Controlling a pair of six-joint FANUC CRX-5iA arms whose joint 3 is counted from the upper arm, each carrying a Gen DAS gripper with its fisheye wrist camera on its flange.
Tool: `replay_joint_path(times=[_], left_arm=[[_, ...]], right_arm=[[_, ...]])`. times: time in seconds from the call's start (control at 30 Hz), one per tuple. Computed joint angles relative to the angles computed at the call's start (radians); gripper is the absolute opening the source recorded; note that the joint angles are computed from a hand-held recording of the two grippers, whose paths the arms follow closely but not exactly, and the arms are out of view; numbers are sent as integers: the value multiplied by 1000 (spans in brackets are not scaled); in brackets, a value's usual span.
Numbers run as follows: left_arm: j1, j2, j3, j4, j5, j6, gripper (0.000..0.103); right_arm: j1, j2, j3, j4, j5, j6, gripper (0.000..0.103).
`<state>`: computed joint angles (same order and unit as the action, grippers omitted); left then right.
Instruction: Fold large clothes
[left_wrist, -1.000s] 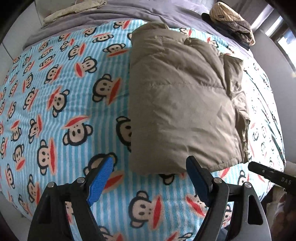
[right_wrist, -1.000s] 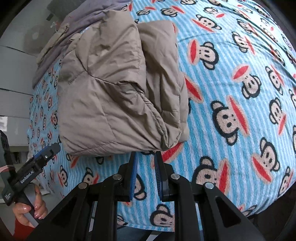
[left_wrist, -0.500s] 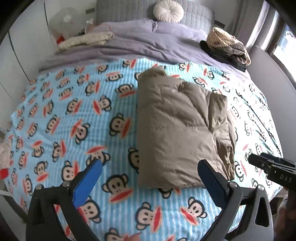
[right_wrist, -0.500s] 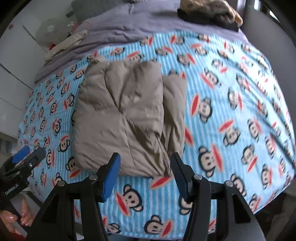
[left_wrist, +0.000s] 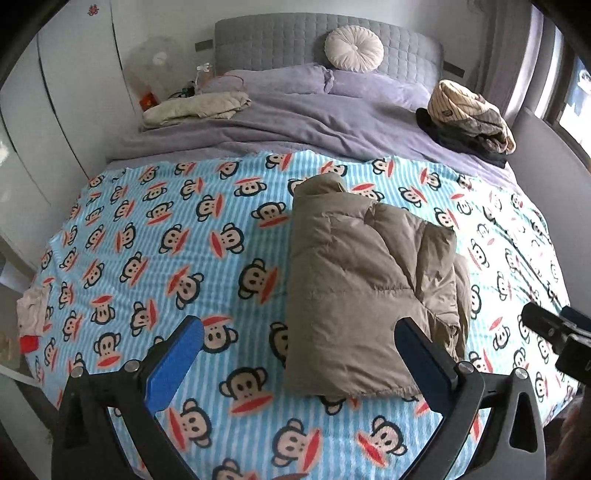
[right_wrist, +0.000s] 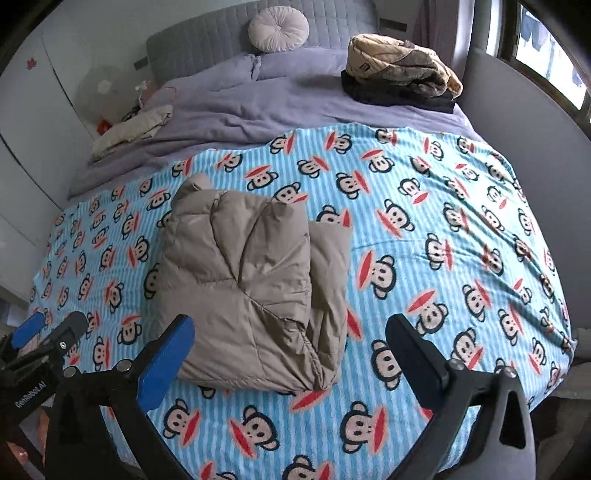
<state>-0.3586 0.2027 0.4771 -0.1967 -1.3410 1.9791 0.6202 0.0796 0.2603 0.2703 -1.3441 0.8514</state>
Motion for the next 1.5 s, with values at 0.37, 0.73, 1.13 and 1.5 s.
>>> replay_joint_path(times=[0.37,0.73,1.13,1.5], left_arm=[[-13,7,26,-6,-11,-7,103],[-19,8,35,-14,-13,-6,103],[-20,4,33,-17,-16,0,103],[-23,4,33,-19,-16,2,103]], right_arm=[[26,-2,8,76,-13,-3,103],[30,1,12,80,-20,-10,103],[33,0,9,83,-19,-16,103],[32,-1,8,78,-19,-12,103]])
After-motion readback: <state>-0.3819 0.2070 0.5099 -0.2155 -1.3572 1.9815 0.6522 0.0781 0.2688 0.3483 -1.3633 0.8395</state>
